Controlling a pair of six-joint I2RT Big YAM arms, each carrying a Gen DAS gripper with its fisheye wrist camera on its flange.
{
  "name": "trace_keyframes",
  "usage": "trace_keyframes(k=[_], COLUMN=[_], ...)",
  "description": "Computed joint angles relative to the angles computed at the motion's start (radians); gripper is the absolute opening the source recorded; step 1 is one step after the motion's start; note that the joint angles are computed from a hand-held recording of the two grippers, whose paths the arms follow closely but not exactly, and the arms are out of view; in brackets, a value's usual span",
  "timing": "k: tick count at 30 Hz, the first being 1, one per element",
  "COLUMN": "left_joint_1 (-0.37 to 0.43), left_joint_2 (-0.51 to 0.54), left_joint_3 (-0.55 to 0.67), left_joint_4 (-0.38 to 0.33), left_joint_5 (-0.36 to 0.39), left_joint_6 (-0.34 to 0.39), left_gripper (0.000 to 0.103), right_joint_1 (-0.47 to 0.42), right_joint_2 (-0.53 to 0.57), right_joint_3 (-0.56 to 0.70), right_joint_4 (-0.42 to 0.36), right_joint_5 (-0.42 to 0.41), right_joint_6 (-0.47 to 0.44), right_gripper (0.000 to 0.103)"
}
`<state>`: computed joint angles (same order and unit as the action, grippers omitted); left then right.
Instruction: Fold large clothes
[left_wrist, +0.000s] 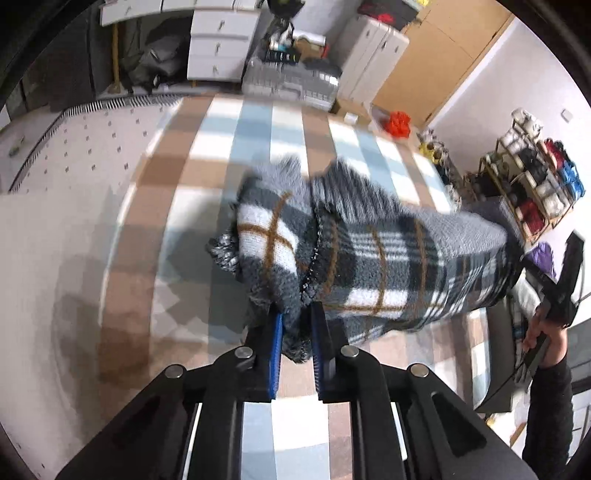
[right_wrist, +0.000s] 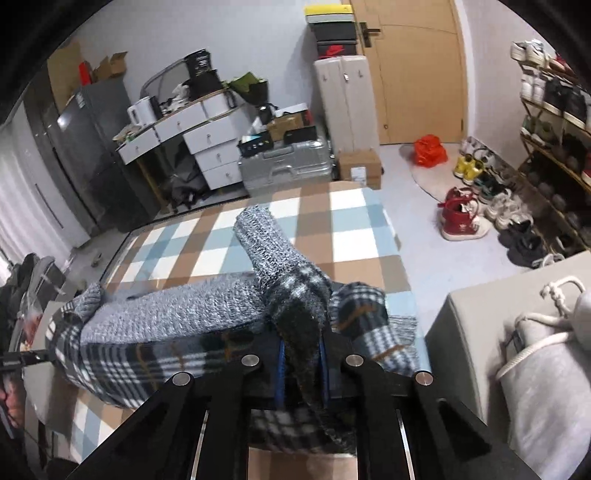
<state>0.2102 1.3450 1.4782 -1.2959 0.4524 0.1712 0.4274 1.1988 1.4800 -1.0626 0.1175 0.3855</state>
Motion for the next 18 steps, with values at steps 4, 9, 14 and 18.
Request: trace_keyframes(k=[4, 9, 14, 18], left_joint_1=[0.032, 0.029, 0.101, 0.163], left_joint_2=[0.046, 0.018, -0.051, -0.09], left_joint_3=[0.06, -0.005, -0.112, -0.158], left_joint_4=[-0.059, -0.084, -0.013, -0.03], left_joint_5=[0.097, 0.13, 0.137, 0.175], left_joint_6=[0.016, 0.067, 0.02, -0.016], left_gripper=[0.0, 0.0, 0.0, 0.001], right_joint_1=[-0.048, -0.033, -0.067, -0.069], right_joint_2=[0.002, 0.032, 0.069, 0.099], right_joint_3=[-0.016, -0.024, -0.018, -0.003], right_joint_4=[0.01, -0.01, -0.028, -0.052], right_joint_5=[-0.052, -0.059, -0.097, -0.115], right_joint_6=[0.046, 0.027, 0.099, 0.133], right_gripper=[0.012, 0.012, 0.012, 0.012])
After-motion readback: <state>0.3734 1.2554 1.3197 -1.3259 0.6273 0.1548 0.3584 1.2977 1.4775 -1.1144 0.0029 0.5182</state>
